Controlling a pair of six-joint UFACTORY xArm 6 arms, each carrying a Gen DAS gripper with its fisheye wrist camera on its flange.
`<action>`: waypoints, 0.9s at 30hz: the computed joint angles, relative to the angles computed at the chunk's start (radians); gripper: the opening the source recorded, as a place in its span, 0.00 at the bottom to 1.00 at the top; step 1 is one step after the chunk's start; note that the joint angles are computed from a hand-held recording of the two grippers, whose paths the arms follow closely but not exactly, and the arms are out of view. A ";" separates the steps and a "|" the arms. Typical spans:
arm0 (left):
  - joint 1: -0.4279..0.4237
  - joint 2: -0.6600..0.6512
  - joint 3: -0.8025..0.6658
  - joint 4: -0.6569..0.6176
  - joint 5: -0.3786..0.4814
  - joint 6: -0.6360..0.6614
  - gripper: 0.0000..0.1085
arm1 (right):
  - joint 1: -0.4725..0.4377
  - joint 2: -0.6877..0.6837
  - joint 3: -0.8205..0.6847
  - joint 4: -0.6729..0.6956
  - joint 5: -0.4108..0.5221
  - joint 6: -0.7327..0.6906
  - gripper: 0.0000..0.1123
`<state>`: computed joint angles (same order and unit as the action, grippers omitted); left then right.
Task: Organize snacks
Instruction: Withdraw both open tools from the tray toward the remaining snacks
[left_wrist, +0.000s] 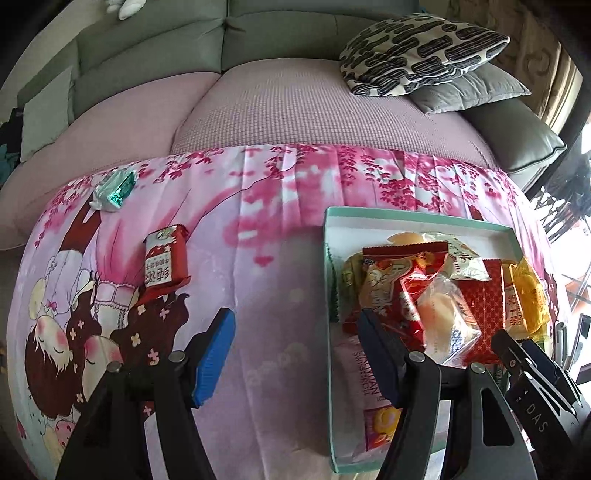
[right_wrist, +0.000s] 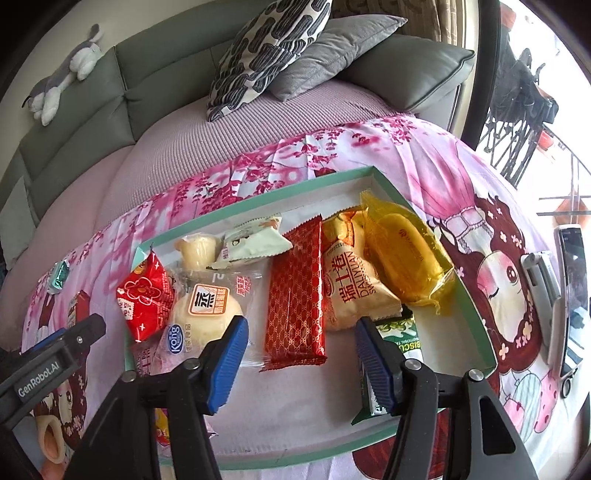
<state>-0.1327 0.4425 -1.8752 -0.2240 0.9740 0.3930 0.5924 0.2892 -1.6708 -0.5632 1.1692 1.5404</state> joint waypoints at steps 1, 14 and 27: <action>0.002 -0.007 0.013 -0.002 -0.008 0.004 0.64 | 0.000 0.002 -0.002 0.003 0.000 -0.002 0.61; 0.016 -0.038 0.099 0.004 -0.048 0.001 0.85 | 0.012 0.023 -0.027 -0.025 0.009 -0.011 0.92; 0.025 -0.044 0.121 -0.017 -0.119 0.000 0.94 | 0.023 0.047 -0.069 -0.032 0.039 -0.041 0.92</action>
<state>-0.1077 0.3985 -1.7547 -0.2414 0.8551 0.3931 0.6153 0.3367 -1.7400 -0.5952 1.2084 1.4998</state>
